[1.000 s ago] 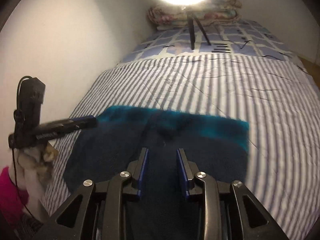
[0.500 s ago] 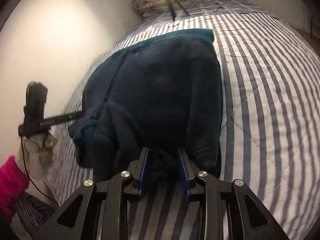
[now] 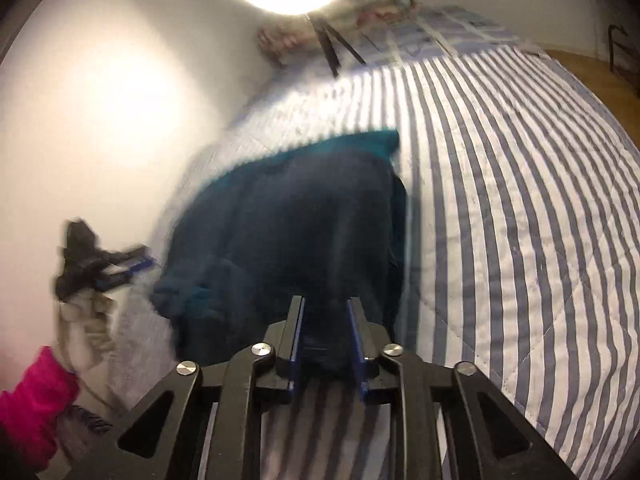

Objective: Fold large clothes
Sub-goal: 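Grasp the end of the bundle with both tools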

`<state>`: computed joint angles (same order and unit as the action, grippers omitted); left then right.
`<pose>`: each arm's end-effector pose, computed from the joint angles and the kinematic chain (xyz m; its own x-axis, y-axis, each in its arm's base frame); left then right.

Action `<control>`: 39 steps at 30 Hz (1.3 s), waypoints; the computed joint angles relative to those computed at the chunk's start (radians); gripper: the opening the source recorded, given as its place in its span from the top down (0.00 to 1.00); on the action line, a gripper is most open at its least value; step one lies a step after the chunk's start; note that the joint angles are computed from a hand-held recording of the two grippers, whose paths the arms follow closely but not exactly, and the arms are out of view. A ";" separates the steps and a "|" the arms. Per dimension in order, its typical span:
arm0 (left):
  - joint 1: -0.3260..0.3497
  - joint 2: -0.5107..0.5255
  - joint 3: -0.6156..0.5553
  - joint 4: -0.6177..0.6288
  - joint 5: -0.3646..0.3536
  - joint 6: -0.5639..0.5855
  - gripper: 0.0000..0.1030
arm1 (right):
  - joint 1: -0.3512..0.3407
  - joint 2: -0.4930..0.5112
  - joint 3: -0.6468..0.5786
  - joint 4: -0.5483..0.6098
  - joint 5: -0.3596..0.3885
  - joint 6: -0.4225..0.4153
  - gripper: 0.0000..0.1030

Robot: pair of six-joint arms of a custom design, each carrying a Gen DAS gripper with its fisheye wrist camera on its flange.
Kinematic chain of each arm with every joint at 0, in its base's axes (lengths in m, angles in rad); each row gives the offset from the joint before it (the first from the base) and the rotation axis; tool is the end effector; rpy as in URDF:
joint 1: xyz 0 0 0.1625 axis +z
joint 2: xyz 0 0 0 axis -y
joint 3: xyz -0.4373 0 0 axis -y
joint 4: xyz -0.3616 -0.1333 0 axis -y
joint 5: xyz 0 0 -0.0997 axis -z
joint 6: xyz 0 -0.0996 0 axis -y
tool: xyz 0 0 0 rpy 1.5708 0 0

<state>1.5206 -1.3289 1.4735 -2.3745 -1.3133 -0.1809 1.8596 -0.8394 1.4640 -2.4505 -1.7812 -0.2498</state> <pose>0.1283 -0.6076 0.5199 -0.9649 -0.2475 -0.0879 -0.1362 0.7574 -0.6386 0.3090 -0.6452 0.2074 -0.8548 -0.4502 0.2582 -0.5025 0.8424 -0.1946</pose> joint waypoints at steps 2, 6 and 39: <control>-0.006 0.006 -0.006 0.004 0.018 0.010 0.51 | -0.019 0.013 0.019 0.014 -0.033 0.055 0.88; -0.020 0.025 -0.024 0.022 0.058 0.037 0.50 | -0.060 -0.039 0.071 0.029 0.056 0.107 0.88; 0.062 0.287 -0.289 0.101 -0.191 -0.007 0.65 | -0.085 0.134 -0.134 0.084 0.261 0.089 0.42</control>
